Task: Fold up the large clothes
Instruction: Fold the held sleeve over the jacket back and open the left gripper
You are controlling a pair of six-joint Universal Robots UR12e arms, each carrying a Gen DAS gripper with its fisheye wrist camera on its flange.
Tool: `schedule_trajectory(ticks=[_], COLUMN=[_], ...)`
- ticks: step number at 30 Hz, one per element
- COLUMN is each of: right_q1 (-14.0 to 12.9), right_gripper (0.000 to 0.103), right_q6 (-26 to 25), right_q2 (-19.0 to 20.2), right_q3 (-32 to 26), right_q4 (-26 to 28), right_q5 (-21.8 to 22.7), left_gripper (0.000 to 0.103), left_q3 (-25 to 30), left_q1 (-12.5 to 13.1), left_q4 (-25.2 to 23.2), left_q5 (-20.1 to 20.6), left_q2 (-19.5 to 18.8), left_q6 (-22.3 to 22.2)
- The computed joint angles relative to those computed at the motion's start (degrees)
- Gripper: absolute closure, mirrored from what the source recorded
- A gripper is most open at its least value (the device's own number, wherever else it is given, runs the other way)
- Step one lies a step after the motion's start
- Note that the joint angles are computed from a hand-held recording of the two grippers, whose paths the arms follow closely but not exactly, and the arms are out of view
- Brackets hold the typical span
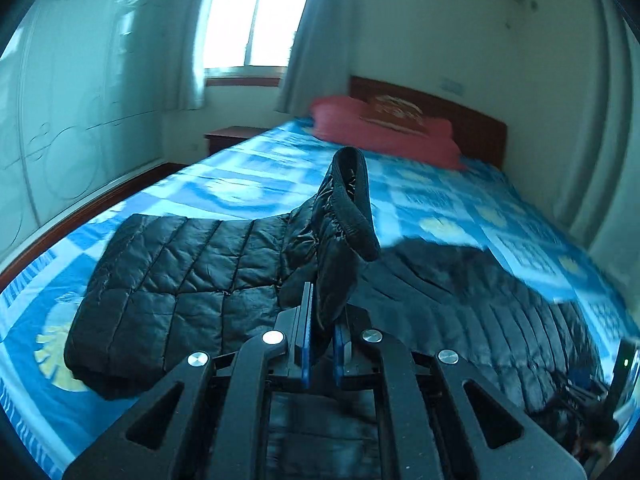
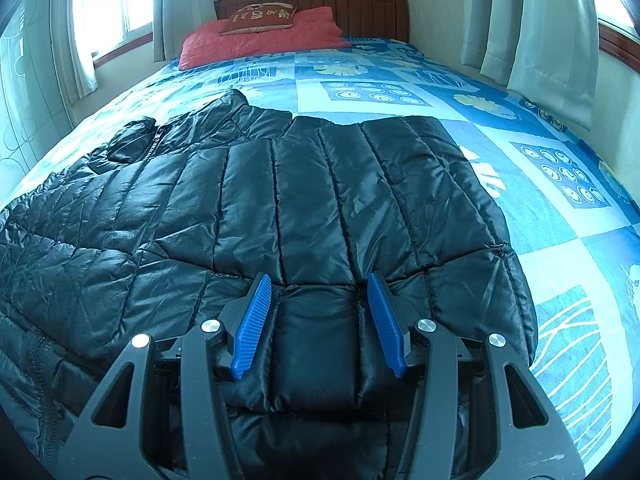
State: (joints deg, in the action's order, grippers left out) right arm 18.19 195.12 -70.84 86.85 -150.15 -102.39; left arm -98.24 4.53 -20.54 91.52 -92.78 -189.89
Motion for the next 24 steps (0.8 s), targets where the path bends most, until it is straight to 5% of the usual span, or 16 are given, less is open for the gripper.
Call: schedule_trajectory(ticks=[9,18,20,22,24], right_q1=[0.0,0.0,0.0,-0.1,0.0], right_gripper=[0.053,0.053,0.053,0.053,0.053], right_q6=[0.4,0.3,0.4,0.4,0.4], right_q2=[0.2,0.1,0.1,0.1,0.1], right_q3=[0.0,0.0,0.0,-0.1,-0.1], right_q4=[-0.4,-0.3,-0.3,-0.2,-0.1], right_q5=[0.2,0.1,0.2,0.3,0.3], left_gripper=[0.095,0.091,0.082,0.047,0.031], left_q3=[3.7,4.9,4.9,4.7,3.7], left_q1=[-6.9,-10.0,-10.2,-10.0,-10.3], left_q4=[-6.3,-11.7,-11.8,-12.2,-10.4], left_q5=[1.7,4.1,4.1,2.3,2.3], left_q2=[-4.3,-6.6,-6.5,-6.1,-5.1], left_q6=[4.9,6.7,6.6,6.9,6.8])
